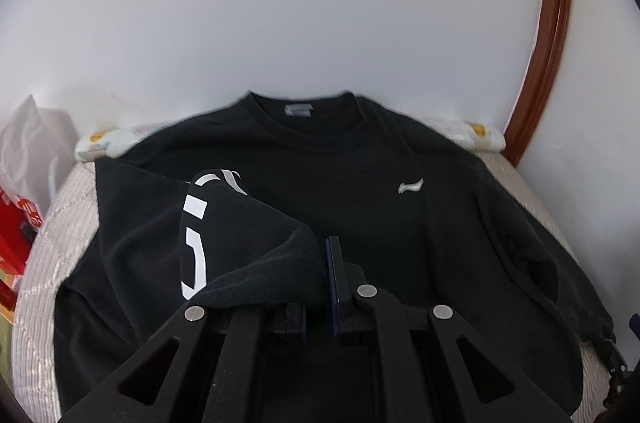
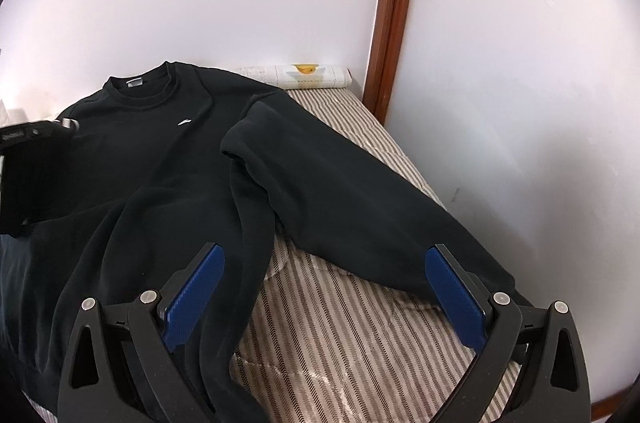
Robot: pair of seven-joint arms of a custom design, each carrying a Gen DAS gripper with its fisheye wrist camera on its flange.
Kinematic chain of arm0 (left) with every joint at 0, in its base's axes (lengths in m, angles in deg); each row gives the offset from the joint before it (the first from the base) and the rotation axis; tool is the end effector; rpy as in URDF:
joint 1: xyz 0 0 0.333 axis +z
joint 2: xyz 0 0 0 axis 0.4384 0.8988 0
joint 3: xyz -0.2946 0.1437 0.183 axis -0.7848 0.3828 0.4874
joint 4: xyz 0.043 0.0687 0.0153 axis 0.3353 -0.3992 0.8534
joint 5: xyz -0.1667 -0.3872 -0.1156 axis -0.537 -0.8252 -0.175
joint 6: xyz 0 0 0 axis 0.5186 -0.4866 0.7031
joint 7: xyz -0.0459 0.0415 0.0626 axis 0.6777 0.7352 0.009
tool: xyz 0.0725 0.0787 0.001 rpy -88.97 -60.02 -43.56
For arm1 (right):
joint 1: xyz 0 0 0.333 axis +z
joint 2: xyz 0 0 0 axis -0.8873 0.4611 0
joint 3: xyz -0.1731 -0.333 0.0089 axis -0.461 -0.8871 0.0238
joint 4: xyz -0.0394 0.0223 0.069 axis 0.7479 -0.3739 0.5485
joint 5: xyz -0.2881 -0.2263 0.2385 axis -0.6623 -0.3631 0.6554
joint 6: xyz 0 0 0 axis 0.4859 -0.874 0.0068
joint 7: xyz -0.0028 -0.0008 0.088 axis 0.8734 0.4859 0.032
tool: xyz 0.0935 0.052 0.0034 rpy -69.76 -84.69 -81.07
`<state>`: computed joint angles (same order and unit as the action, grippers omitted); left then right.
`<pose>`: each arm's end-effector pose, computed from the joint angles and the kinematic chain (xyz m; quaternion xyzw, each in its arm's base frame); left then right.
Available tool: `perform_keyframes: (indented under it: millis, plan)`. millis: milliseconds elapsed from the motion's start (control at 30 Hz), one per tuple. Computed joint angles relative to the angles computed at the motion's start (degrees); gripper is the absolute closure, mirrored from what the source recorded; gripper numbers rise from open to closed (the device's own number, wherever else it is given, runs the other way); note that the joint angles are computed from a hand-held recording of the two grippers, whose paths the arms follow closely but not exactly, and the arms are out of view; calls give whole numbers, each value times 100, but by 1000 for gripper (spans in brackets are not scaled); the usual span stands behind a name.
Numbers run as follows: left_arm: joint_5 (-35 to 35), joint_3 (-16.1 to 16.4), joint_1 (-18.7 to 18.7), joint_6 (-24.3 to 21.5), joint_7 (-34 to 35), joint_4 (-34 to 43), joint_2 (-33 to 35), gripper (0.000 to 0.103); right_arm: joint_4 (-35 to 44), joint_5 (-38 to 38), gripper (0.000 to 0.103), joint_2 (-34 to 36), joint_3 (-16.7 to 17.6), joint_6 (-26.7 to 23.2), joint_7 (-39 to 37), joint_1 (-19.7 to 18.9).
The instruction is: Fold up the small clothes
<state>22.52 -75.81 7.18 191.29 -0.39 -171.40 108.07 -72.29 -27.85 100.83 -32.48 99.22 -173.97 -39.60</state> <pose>0.8094 -0.2667 0.3090 -0.5856 0.7010 -0.3360 0.2297 0.5696 0.2540 0.3443 -0.5313 0.7453 -0.3646 0.1712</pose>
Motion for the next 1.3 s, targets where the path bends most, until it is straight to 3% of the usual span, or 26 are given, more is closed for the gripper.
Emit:
perform_keyframes:
  millis: [267, 433, 600, 800, 867, 900, 933, 967, 1000, 1100, 1133, 1300]
  plan:
    - [85, -139, 6, -417, 7, 248, 148, 95, 17, 72, 4, 87, -11, 183, 48, 18]
    - [24, -783, 459, -692, 456, 118, 33, 89, 21, 105, 4, 106, -33, 258, 81, 37]
    - [-274, -1530, 1007, -525, 1159, -373, -212, 71, 61, 137, 4, 95, -8, 168, 46, 103]
    - [-584, -1886, 1395, -133, 1733, -1063, -610, 70, 169, 273, 4, 84, 70, 68, -112, 234]
    - [-694, -2070, 1610, 4, 1889, -1280, -722, 65, 223, 296, 4, 86, 101, -1, -154, 300]
    - [-747, -2195, 1774, 166, 1979, -1484, -819, 57, 266, 335, 4, 94, 123, -56, -215, 337]
    - [-768, -2133, 1774, 327, 1986, -1657, -927, 45, 304, 355, 4, 104, 135, -85, -262, 367]
    - [-767, -2048, 1749, 467, 1984, -1771, -998, 41, 372, 367, 4, 128, 155, -115, -322, 408]
    - [-757, -1858, 1653, 693, 1948, -1932, -1099, 40, 418, 376, 4, 145, 159, -127, -365, 437]
    - [-845, -771, 929, 1125, 1700, -2365, -1395, 40, 641, 376, 4, 272, 172, -204, -523, 551]
    - [-881, -559, 803, 1163, 1650, -2442, -1433, 40, 722, 395, 4, 327, 170, -216, -595, 583]
    - [-992, -335, 988, 1056, 1420, -2823, -1564, 39, 1304, 567, 4, 770, 90, -25, -1112, 719]
